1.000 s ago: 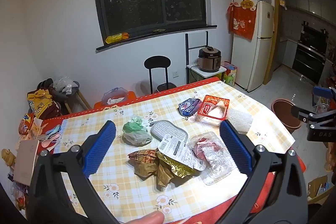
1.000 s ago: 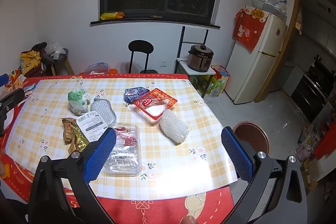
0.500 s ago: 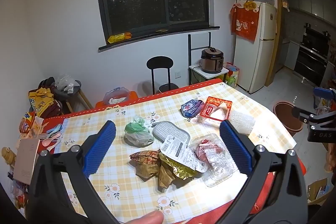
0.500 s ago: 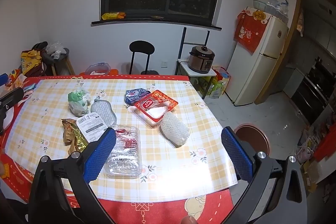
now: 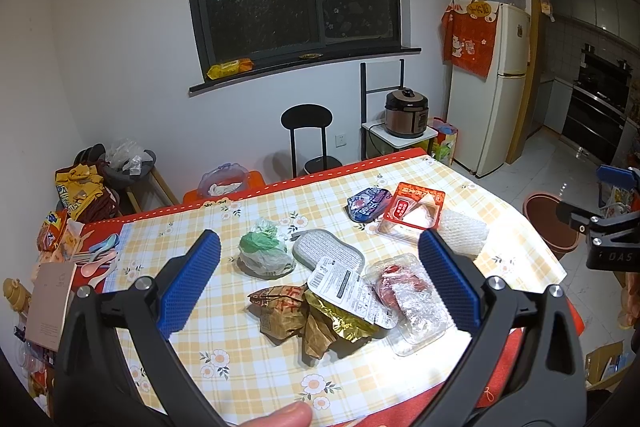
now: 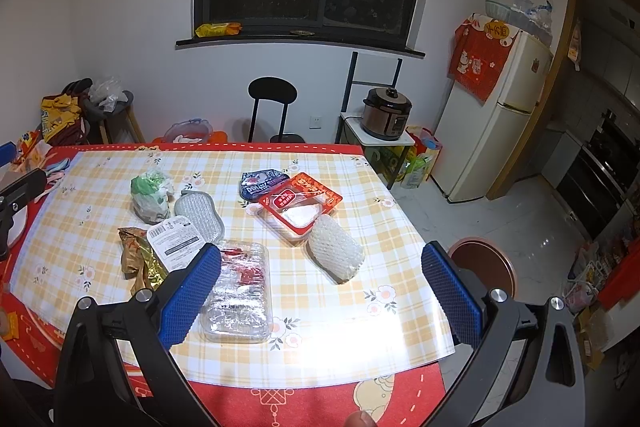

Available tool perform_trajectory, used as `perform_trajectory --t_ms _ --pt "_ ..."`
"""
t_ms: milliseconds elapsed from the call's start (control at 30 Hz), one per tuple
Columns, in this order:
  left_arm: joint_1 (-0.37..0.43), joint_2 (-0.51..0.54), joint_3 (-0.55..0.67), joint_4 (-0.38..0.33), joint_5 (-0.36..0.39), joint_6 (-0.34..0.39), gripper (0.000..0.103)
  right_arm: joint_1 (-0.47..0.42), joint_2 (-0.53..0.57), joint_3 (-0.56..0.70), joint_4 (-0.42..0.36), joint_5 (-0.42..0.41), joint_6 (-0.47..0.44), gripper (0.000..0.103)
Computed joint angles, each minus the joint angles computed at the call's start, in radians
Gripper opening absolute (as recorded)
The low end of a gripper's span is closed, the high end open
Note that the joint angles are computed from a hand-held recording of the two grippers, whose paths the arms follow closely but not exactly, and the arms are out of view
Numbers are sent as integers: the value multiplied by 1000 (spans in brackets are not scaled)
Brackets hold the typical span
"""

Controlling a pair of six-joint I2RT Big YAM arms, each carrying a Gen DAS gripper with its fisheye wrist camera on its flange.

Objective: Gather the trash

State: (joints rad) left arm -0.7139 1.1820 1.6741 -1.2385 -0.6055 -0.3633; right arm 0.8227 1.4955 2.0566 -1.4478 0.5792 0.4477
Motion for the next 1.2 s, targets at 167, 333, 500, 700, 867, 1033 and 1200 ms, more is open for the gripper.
perform_trajectory --t_ms 167,333,500,700,867,1033,1200 --pt "3 1 3 -2 5 1 98 1 4 7 -3 -2 -1 99" --pt "1 -1 -2 2 5 0 98 6 3 -7 9 0 -4 99" --pt "2 -1 -4 2 5 -1 98 3 -1 -9 8 -3 -8 99" --pt "-4 -6 -16 10 2 -7 98 4 -2 -12 8 -2 -7 99" --pt "-9 -6 -21 11 -2 -15 98 4 -2 -11 9 -2 -9 99" --pt "-14 -15 -41 21 -4 -21 98 5 -5 -17 9 0 -8 99" --pt "-17 -19 -48 24 -4 -26 98 5 -6 -18 10 -1 -9 99"
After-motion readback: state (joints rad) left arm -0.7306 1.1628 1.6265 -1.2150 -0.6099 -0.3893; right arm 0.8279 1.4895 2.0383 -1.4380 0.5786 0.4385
